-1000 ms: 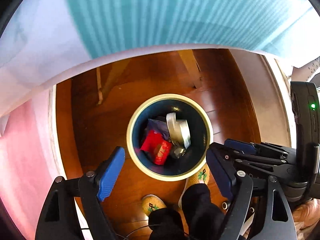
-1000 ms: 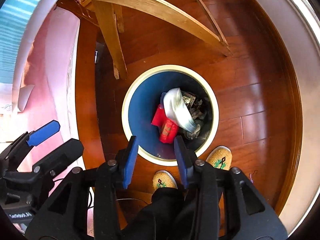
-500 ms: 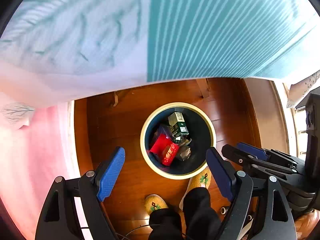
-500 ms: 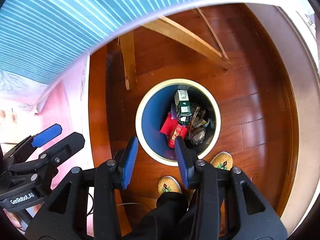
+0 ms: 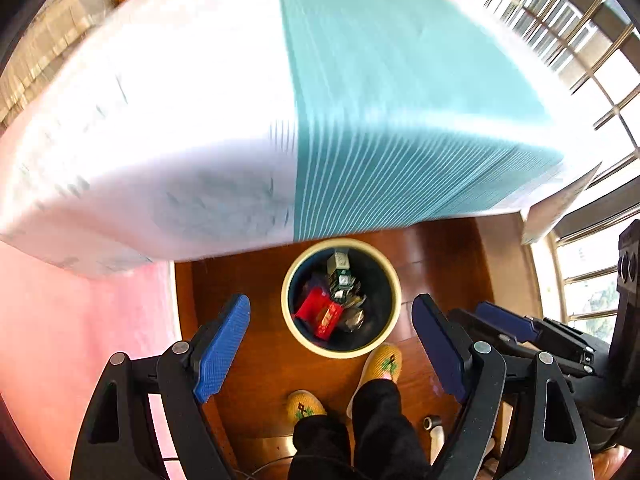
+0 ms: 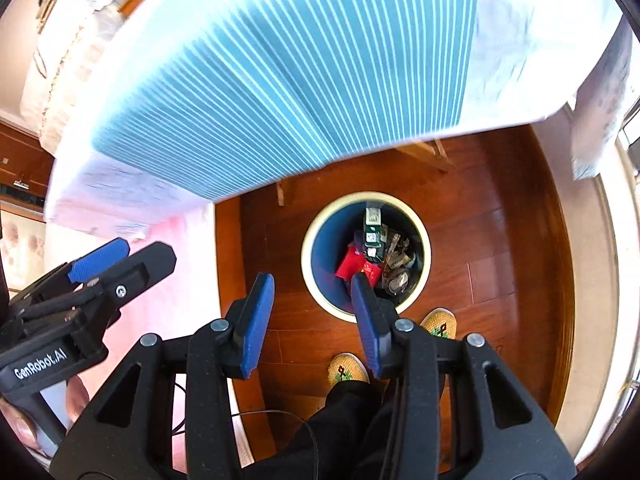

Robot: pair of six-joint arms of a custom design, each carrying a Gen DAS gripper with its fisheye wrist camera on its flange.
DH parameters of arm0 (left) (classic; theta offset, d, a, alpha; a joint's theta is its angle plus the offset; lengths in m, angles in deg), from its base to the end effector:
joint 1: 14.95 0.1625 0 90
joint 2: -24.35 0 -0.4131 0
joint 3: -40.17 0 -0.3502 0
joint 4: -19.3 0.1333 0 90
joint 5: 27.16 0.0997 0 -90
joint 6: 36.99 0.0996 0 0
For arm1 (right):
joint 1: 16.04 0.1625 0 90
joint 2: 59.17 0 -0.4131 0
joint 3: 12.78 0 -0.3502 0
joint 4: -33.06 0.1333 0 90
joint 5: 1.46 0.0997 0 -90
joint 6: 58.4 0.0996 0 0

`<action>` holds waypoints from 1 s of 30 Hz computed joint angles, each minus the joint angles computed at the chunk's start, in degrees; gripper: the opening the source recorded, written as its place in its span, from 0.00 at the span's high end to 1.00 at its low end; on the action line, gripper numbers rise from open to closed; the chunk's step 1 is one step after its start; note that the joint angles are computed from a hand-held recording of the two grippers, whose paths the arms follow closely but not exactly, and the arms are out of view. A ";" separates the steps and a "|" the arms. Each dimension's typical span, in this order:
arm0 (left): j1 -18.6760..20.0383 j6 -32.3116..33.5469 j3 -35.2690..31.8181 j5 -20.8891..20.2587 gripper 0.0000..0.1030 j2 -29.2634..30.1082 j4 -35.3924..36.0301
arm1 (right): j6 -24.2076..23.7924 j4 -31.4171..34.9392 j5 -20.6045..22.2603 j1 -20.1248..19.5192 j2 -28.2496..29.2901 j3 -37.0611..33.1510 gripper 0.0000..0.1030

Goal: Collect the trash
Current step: 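Raise both tools from the bin back toward the table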

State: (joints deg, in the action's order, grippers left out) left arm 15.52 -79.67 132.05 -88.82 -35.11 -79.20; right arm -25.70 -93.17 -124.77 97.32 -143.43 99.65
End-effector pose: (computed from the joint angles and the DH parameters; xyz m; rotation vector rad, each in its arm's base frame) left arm -0.3921 -0.4402 0.2100 0.5004 2.4627 -0.1593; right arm 0.2547 -0.3915 0.3398 -0.2706 -2.6288 0.5358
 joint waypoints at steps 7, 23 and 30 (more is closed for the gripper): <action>-3.70 -0.12 -11.67 1.53 0.18 0.66 7.19 | 2.34 10.05 -1.55 6.70 0.76 -11.66 0.62; -7.25 -0.39 -34.25 8.70 0.18 6.90 17.02 | -4.93 21.37 -4.80 12.51 8.47 -37.48 0.62; -7.30 -4.52 -46.37 15.29 0.18 12.68 22.99 | -15.17 22.20 -1.98 10.89 13.20 -46.87 0.60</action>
State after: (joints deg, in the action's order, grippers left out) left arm 8.22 -84.19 85.68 -73.53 -22.43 -56.21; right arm -40.87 -70.97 -126.75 108.20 -130.23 52.78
